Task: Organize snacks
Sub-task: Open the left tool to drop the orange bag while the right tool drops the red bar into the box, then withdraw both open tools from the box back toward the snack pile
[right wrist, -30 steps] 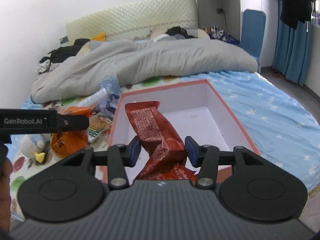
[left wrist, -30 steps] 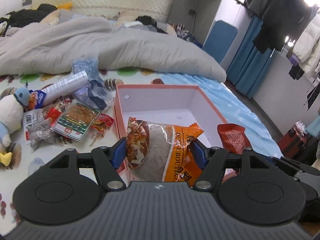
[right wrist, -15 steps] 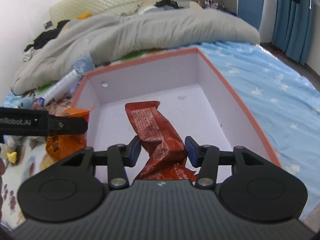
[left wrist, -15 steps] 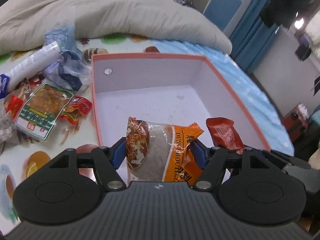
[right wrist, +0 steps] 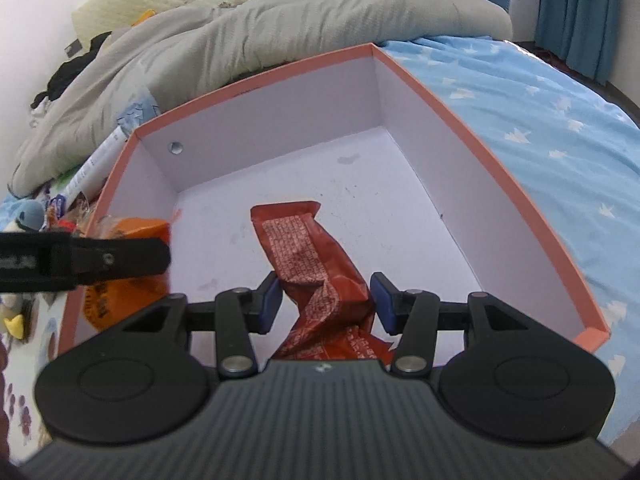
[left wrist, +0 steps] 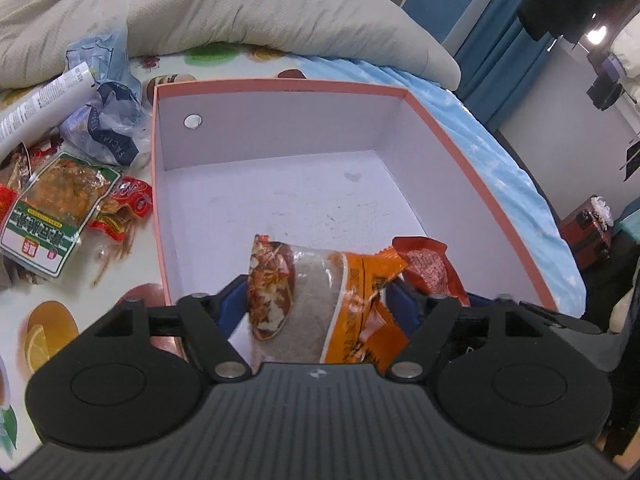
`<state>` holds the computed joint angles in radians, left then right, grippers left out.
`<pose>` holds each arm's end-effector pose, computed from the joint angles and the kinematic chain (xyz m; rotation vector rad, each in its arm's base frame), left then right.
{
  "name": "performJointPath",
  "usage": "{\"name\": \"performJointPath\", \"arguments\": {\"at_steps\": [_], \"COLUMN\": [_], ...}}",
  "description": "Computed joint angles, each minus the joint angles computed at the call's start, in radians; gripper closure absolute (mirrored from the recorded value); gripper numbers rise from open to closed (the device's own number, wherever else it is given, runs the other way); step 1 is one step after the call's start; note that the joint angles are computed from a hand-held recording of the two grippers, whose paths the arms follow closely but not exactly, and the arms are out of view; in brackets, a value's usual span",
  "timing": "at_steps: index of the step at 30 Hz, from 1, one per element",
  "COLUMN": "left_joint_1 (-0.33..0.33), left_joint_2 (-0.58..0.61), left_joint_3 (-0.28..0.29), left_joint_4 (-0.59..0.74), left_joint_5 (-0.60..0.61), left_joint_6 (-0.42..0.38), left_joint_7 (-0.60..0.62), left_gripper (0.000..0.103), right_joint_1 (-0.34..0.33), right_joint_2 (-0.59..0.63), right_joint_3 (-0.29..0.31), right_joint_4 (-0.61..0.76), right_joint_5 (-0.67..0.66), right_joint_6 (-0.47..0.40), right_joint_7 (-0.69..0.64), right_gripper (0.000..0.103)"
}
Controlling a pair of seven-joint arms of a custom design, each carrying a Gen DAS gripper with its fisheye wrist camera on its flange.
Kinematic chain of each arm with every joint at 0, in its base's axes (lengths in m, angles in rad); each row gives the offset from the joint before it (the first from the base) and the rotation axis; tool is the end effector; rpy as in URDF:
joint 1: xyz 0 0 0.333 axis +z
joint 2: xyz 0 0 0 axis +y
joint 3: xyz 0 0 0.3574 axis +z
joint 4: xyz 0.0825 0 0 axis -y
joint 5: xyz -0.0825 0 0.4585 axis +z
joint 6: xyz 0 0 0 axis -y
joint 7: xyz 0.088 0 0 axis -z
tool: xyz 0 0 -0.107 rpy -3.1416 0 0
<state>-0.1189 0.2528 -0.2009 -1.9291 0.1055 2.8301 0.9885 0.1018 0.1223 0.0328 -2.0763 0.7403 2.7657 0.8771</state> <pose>0.6907 -0.2243 0.4342 -2.1466 1.7620 -0.8815 0.6680 0.0610 0.4231 -1.9164 1.5536 -0.3137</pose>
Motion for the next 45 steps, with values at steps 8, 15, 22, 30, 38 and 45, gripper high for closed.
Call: {"name": "performJointPath", "arguments": {"at_steps": [8,15,22,30,38,45], "left_joint_1": [-0.019,-0.031,-0.001,0.021,0.008,-0.020], "left_joint_2": [-0.098,-0.255,-0.462,-0.689,-0.872,-1.030], "left_joint_3": [0.018,0.032,-0.005,-0.060,-0.098,-0.129], "left_joint_4": [-0.086,-0.201,-0.342,-0.508,-0.631,-0.714], "left_joint_5": [0.052,0.192,0.335,0.376,0.365,0.352], "left_joint_6": [0.031,0.041,0.018,-0.016,-0.060,-0.136], "left_joint_7": [-0.056,-0.180,-0.318,-0.403,-0.465,-0.524], "left_gripper": [0.021,0.021,0.021,0.021,0.021,0.021], "right_joint_1": [0.002,0.042,0.105,0.176,0.239,0.282], "right_joint_2": [-0.069,-0.198,-0.345,-0.514,-0.645,-0.748], "right_joint_3": [-0.005,-0.028,-0.073,-0.123,-0.162,-0.188], "right_joint_4": [-0.049,-0.137,-0.251,-0.384,-0.475,-0.541], "right_joint_5": [0.036,0.174,0.234,0.245,0.235,0.218], "right_joint_6": [0.007,0.040,0.056,0.066,0.060,0.053], "right_joint_7": [-0.026,-0.163,-0.224,-0.272,-0.298,-0.324], "right_gripper": [0.040,0.040,0.040,0.040,0.040,0.040]}}
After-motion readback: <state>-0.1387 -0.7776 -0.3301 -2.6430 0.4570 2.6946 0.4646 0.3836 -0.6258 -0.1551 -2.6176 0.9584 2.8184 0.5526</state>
